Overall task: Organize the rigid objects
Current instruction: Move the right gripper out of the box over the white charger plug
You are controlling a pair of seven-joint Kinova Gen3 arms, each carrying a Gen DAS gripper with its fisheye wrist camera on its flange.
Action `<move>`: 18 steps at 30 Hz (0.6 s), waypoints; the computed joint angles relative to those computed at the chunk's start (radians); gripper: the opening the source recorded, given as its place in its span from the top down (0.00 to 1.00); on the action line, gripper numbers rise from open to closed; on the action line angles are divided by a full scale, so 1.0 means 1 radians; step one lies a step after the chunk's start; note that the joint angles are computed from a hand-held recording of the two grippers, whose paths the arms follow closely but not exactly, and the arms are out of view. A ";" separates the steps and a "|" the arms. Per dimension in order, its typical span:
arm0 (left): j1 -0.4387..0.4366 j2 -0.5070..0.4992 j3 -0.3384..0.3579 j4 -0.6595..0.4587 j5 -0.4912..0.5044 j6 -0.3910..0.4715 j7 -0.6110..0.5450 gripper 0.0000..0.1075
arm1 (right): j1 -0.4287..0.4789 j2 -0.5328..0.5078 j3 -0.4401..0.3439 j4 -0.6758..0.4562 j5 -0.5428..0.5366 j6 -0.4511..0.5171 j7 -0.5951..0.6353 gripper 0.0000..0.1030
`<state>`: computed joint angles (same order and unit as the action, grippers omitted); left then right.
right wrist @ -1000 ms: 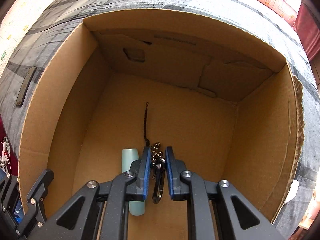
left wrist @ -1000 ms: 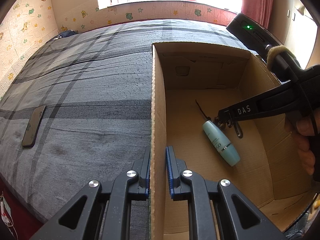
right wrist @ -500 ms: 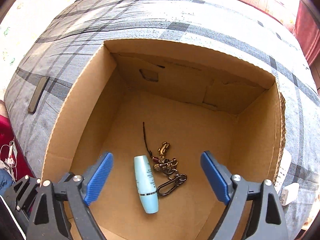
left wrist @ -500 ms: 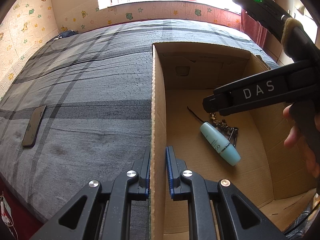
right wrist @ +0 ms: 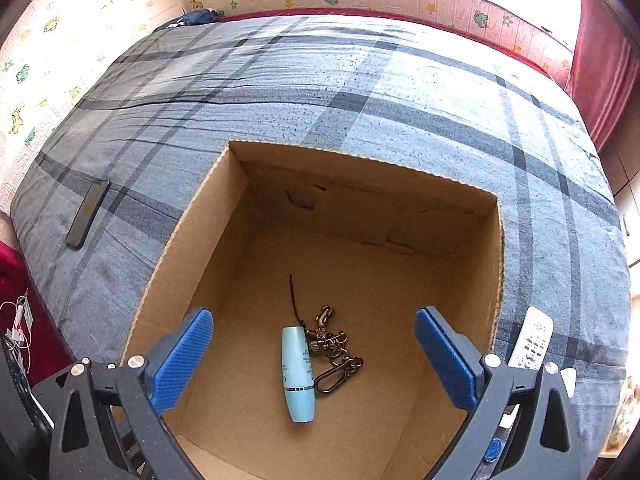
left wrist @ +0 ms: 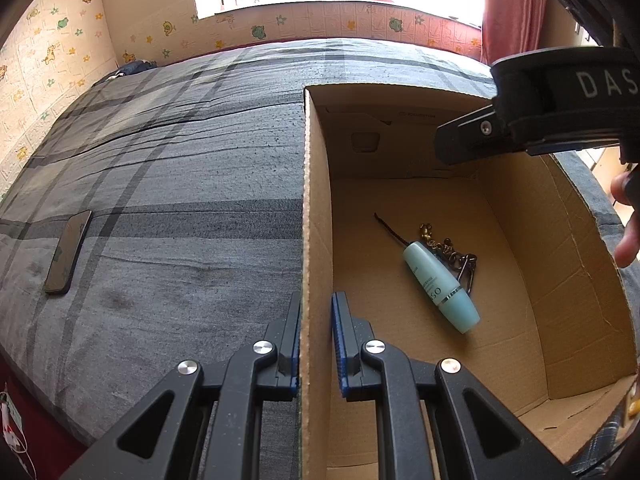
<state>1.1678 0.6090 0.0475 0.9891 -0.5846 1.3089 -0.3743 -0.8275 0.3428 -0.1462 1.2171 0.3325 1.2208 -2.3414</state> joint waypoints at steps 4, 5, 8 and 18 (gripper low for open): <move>-0.001 0.000 0.000 0.000 0.001 0.001 -0.003 0.87 | 0.002 -0.038 0.003 0.029 0.017 0.002 -0.022 0.00; -0.001 0.001 0.000 -0.001 0.000 0.001 -0.003 0.87 | 0.002 -0.048 0.003 0.038 0.025 0.002 -0.030 0.00; -0.002 0.002 -0.001 -0.002 0.001 0.002 -0.004 0.87 | 0.016 -0.089 0.000 0.071 0.047 0.008 -0.056 0.00; 0.002 0.011 -0.004 -0.020 0.002 0.015 -0.014 0.87 | 0.134 -0.233 -0.027 0.241 0.097 0.020 -0.160 0.00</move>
